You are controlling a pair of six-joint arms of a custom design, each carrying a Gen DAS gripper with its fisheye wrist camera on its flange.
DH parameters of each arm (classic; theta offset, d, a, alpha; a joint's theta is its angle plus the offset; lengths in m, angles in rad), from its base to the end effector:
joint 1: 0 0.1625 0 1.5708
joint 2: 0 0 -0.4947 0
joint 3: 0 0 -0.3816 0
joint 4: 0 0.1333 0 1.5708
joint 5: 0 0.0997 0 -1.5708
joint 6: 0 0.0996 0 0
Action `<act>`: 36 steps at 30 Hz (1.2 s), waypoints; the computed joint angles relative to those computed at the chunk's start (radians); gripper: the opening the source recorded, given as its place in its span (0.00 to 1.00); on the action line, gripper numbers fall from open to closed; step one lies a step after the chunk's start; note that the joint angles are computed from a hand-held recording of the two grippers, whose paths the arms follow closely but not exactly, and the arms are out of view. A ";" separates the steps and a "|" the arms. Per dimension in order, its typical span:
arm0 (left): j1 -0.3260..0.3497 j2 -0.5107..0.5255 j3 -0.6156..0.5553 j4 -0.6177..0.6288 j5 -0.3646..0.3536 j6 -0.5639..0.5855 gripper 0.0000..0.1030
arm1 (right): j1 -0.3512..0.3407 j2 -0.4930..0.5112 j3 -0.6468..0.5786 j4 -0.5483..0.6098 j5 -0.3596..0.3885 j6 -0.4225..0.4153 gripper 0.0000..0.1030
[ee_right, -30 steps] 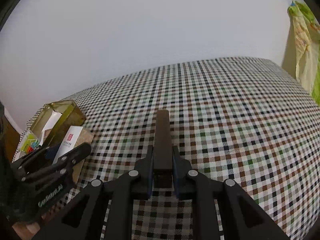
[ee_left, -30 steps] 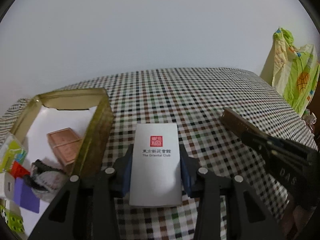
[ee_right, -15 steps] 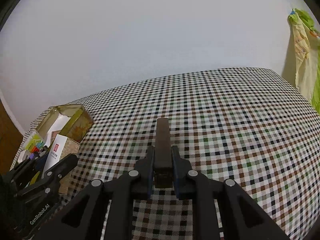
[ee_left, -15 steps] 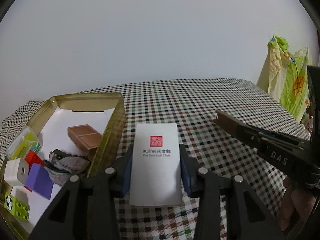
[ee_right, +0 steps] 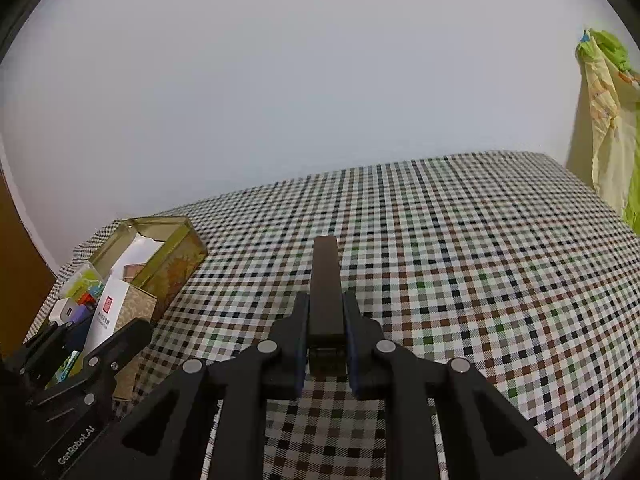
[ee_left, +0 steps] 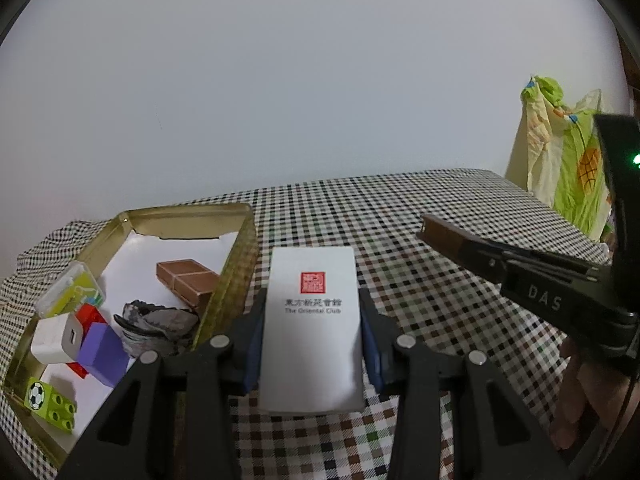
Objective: Organize rigid objects
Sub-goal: 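Lift the brown bar and white box off the table with both tools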
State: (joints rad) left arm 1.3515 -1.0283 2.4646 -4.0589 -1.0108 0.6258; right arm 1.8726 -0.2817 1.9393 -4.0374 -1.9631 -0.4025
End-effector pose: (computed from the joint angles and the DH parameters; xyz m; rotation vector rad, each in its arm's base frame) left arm 0.0884 -0.4595 0.2527 0.5602 2.1300 -1.1089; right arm 0.2626 -0.5231 -0.0715 0.6687 -2.4419 1.0534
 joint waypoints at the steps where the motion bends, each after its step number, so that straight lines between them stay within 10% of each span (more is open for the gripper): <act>1: 0.001 -0.001 0.002 -0.007 -0.006 0.002 0.39 | 0.000 0.002 0.003 -0.012 0.006 -0.007 0.17; 36: 0.038 -0.008 0.127 -0.300 -0.145 0.086 0.39 | 0.062 0.092 0.021 -0.354 0.004 -0.168 0.17</act>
